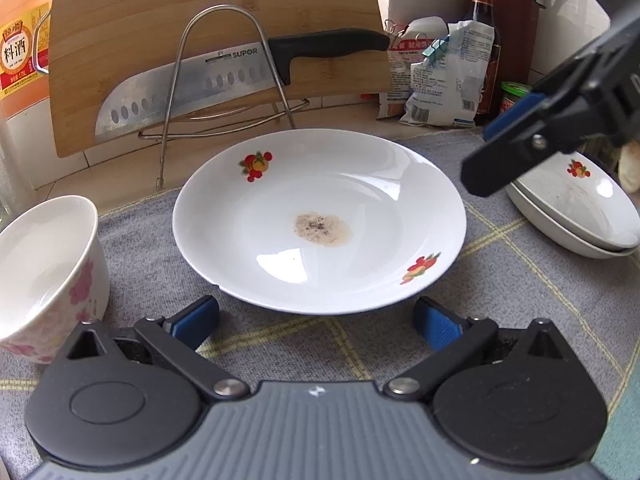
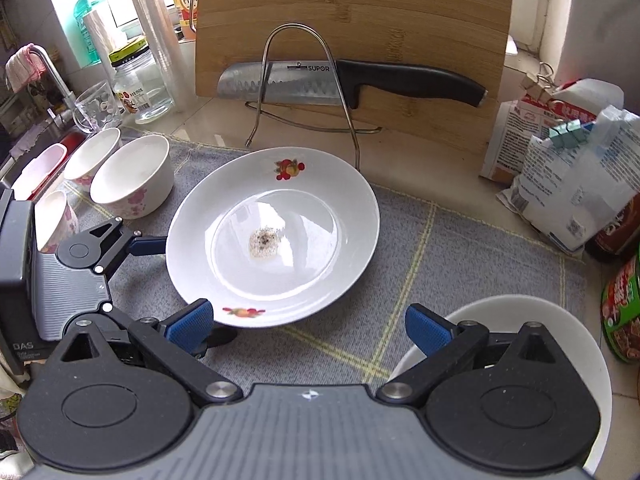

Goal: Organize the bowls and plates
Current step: 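Move the right gripper to the rim of the brown-stained white plate, then close the right gripper on the stained plate rim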

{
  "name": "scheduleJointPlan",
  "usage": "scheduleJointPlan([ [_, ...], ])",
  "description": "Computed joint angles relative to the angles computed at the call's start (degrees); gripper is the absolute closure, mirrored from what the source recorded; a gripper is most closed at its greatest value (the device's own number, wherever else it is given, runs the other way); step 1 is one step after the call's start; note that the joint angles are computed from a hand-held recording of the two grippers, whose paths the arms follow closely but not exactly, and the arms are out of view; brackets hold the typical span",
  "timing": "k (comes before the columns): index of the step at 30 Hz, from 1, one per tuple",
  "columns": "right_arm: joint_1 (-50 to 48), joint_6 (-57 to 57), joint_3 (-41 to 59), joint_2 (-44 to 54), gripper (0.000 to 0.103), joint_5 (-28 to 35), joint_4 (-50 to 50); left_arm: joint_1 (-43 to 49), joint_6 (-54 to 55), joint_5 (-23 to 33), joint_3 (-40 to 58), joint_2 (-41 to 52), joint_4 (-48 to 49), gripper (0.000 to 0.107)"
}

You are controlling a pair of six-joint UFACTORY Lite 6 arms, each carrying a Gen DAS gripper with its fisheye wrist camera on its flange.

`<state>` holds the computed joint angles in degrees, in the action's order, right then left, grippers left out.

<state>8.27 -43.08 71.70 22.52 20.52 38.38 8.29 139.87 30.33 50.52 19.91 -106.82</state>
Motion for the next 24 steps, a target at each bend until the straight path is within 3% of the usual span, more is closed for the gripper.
scheduleJointPlan([
  [11, -1.4, 2.7, 29.9, 23.5, 0.000, 13.0, -5.8, -0.7, -2.8, -1.2, 2.3, 1.2, 2.0, 0.004],
  [24, -4.2, 6.2, 65.9, 47.4, 0.000, 33.3, -4.8, 1.9, -1.8, 2.9, 2.0, 1.5, 5.9, 0.005],
])
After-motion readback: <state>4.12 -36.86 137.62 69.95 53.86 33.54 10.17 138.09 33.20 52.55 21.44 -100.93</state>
